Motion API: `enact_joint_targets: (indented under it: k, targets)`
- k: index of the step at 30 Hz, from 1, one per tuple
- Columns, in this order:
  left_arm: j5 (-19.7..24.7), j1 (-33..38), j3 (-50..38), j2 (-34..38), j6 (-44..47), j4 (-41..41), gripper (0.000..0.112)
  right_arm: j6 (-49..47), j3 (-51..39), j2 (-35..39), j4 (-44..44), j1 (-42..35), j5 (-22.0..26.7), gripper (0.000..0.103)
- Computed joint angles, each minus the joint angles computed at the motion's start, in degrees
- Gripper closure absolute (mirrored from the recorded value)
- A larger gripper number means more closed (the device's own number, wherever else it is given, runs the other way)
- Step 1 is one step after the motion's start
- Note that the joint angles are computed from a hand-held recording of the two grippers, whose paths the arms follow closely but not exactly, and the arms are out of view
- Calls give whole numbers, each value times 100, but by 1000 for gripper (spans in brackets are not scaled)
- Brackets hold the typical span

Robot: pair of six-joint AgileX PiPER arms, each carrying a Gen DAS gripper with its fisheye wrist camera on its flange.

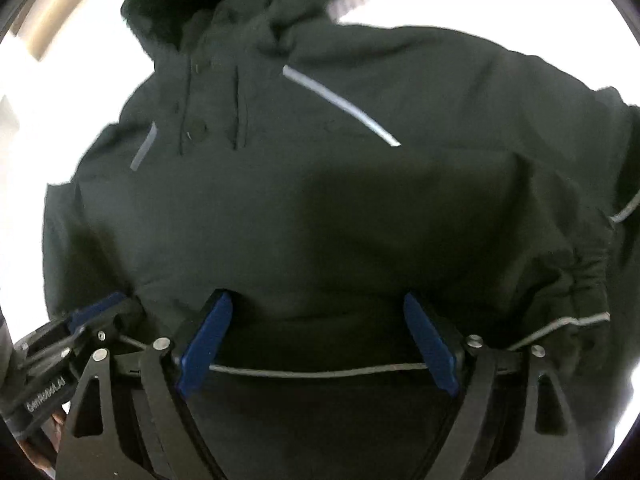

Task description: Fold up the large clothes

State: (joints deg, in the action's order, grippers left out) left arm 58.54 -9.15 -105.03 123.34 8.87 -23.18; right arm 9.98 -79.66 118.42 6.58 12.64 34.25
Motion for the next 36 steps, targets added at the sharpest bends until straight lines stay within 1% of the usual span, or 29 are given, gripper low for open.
enact_joint_targets:
  k: [1, 2, 3, 5, 7, 8, 9, 10, 11, 12, 14, 15, 16, 18, 20, 22, 24, 25, 27, 28, 30, 31, 32, 33, 34, 35, 36]
  targets:
    - [-122, 45, 147, -53, -14, -123, 85, -75, -10, 32, -51, 44, -31, 7]
    - [-142, 135, 190, -55, -113, -314, 85, -155, -80, 69, -97, 88, 49, 4]
    - [-51, 222, 140, -28, -234, -453, 85, -174, -128, 75, -138, 110, 119, 4]
    - [376, 340, -201, 99, -529, -543, 85, -362, -56, -23, 156, 23, 117, 4]
    - [770, 372, -476, 104, -774, -409, 85, -802, 121, -261, 763, -186, 219, 6]
    - [866, 373, -493, -3, -876, -256, 83, -1198, 295, -448, 1230, -343, 259, 6]
    - [852, 363, -446, -131, -932, -114, 79, -1618, 543, -705, 1681, -510, 258, 6]
    - [727, 328, -303, -315, -976, 38, 75, -1863, 751, -918, 1903, -625, 233, 6]
    - [601, 311, -110, -537, -998, 172, 65, -2010, 974, -1178, 1988, -743, 219, 6]
    - [409, 292, 246, -832, -985, 282, 58, -2167, 1236, -1496, 2055, -909, 219, 6]
    - [147, 229, 674, -1287, -1056, 551, 58, -2447, 1573, -1942, 2243, -1244, 249, 6]
    - [121, 179, 715, -1410, -1169, 699, 58, -2601, 1782, -2257, 2343, -1503, 322, 6]
    - [158, 189, 776, -1555, -1244, 811, 58, -2608, 1762, -2387, 2339, -1689, 398, 6]
    - [365, 198, 828, -1831, -1559, 972, 58, -2674, 2005, -2910, 2231, -2188, 531, 6]
    - [398, 309, 1018, -2230, -1749, 850, 58, -2614, 1920, -3093, 2006, -2599, 661, 6]
    - [380, 365, 1174, -2604, -1904, 940, 57, -2931, 1900, -3443, 2017, -3412, 1047, 6]
    - [380, 377, 1261, -2858, -2035, 1061, 51, -3202, 1784, -3666, 2075, -4210, 1367, 6]
    - [401, 443, 1309, -2960, -2019, 976, 49, -3254, 1715, -3702, 2093, -4442, 1445, 6]
    - [502, 697, 1459, -3130, -1797, 573, 48, -3465, 1462, -3702, 2052, -5242, 1597, 6]
    - [531, 738, 1518, -3184, -1749, 528, 48, -3649, 1280, -3651, 2108, -5644, 1778, 6]
    - [653, 771, 1642, -3300, -1705, 621, 47, -3971, 847, -3353, 2407, -6433, 1988, 6]
    - [685, 780, 1775, -3410, -1714, 713, 47, -3946, 679, -3228, 2432, -6602, 2025, 6]
    - [700, 798, 1921, -3519, -1733, 780, 46, -3715, 451, -3043, 2226, -6719, 1892, 6]
    - [723, 836, 2094, -3624, -1767, 818, 46, -3330, 213, -2845, 1792, -6746, 1659, 6]
    - [751, 881, 2222, -3710, -1771, 816, 46, -3165, -8, -2661, 1587, -6832, 1595, 6]
    - [767, 895, 2364, -3770, -1842, 830, 46, -3108, -271, -2426, 1611, -6933, 1643, 6]
    - [800, 926, 2493, -3826, -1885, 819, 46, -3130, -619, -2105, 1865, -7083, 1828, 6]
